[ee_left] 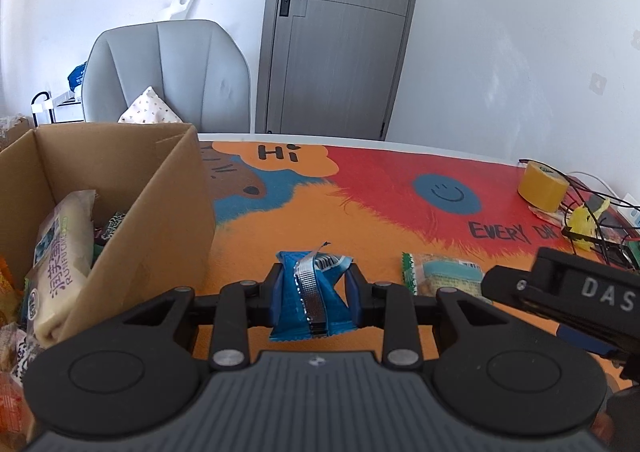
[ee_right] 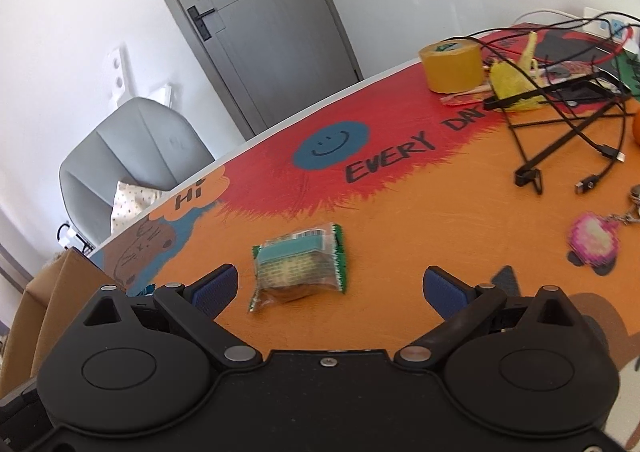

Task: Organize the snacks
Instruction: 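Grasp the blue packet with the left gripper while the right grasps the green-edged cake packet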

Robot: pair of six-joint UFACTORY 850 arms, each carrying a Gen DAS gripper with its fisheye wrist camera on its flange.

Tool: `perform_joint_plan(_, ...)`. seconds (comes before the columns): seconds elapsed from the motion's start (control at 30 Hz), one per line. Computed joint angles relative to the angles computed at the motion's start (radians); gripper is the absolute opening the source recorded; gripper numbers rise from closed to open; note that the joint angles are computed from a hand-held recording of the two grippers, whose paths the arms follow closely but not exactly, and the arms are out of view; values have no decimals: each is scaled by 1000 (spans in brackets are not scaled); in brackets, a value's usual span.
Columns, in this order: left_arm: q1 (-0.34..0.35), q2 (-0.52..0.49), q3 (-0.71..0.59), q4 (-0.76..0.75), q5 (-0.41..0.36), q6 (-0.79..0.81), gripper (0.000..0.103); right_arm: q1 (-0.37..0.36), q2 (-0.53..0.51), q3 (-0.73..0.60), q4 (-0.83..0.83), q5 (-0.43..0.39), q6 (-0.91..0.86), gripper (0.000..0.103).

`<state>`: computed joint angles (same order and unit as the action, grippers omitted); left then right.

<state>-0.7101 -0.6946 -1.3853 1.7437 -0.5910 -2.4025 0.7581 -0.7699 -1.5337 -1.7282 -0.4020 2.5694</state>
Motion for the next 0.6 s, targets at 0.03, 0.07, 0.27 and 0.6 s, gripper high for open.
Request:
perform_joint_plan(0.03, 3, 1, 2, 3, 4, -6, 31, 0, -10, -19, 32, 2, -44, 101)
perform_joint_plan(0.07, 5, 1, 3, 4, 6, -8, 31, 1, -22, -39, 68, 5, -93, 101)
perform_joint_plan(0.27, 22, 2, 10, -7, -2, -26, 31, 0, -76, -132, 232, 9, -306, 101)
perform_joint_plan(0.6, 30, -8, 4, -56, 4, -1, 31, 9, -164, -269, 464, -27, -621, 98)
